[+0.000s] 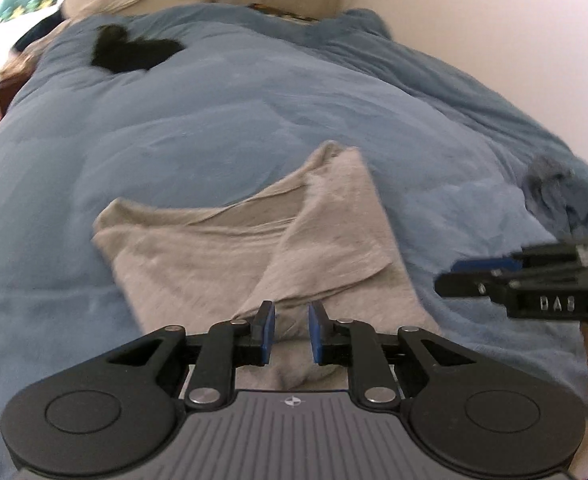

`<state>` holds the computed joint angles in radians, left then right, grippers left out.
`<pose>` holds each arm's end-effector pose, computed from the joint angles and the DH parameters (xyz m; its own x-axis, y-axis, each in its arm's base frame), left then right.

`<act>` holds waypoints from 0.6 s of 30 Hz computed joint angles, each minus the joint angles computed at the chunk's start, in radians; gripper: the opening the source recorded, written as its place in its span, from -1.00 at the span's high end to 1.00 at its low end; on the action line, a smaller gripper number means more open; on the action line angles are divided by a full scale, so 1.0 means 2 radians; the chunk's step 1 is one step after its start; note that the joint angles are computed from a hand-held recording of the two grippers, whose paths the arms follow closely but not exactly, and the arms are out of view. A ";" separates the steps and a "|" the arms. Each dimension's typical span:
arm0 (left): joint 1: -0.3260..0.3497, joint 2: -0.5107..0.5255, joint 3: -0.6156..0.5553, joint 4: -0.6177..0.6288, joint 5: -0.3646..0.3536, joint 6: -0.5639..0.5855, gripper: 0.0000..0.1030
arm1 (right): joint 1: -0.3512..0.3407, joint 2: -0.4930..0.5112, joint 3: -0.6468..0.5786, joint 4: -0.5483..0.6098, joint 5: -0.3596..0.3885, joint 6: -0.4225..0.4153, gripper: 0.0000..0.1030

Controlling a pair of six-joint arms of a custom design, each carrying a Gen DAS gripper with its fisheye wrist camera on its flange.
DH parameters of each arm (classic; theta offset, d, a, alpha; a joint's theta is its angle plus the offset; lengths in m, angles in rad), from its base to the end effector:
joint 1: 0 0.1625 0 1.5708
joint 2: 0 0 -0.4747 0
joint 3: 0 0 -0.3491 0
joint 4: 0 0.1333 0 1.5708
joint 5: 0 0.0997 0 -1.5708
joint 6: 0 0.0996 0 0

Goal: Fold clothes

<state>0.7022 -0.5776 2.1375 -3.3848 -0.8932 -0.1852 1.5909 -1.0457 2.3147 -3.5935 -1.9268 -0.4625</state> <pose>-0.2686 -0.4837 0.0226 -0.7489 0.3694 -0.5501 0.6115 0.7052 -0.3588 0.1082 -0.4762 0.2401 -0.8364 -0.1287 0.5328 -0.4334 0.7504 -0.4991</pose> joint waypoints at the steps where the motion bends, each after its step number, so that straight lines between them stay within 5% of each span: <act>1: -0.001 0.006 -0.010 0.008 -0.001 0.013 0.66 | -0.003 -0.003 -0.004 0.005 0.002 0.000 0.41; 11: -0.001 0.058 -0.093 0.053 -0.032 0.105 0.44 | -0.038 -0.034 -0.016 0.027 0.017 0.012 0.41; 14: -0.004 0.071 -0.109 0.063 -0.010 0.104 0.42 | -0.049 -0.039 -0.018 0.031 0.025 0.014 0.41; 15: -0.005 0.075 -0.113 0.062 0.002 0.100 0.44 | -0.052 -0.041 -0.018 0.031 0.028 0.014 0.41; 17: -0.004 0.079 -0.118 0.058 0.016 0.086 0.88 | -0.055 -0.040 -0.019 0.027 0.030 0.013 0.41; 18: -0.001 0.077 -0.119 0.055 0.015 0.079 0.90 | -0.056 -0.039 -0.020 0.026 0.031 0.012 0.41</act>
<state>0.6994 -0.4231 1.8998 -3.2751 -0.8626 -0.0274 1.4785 -1.1232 2.2743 -3.5424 -1.8643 -0.4388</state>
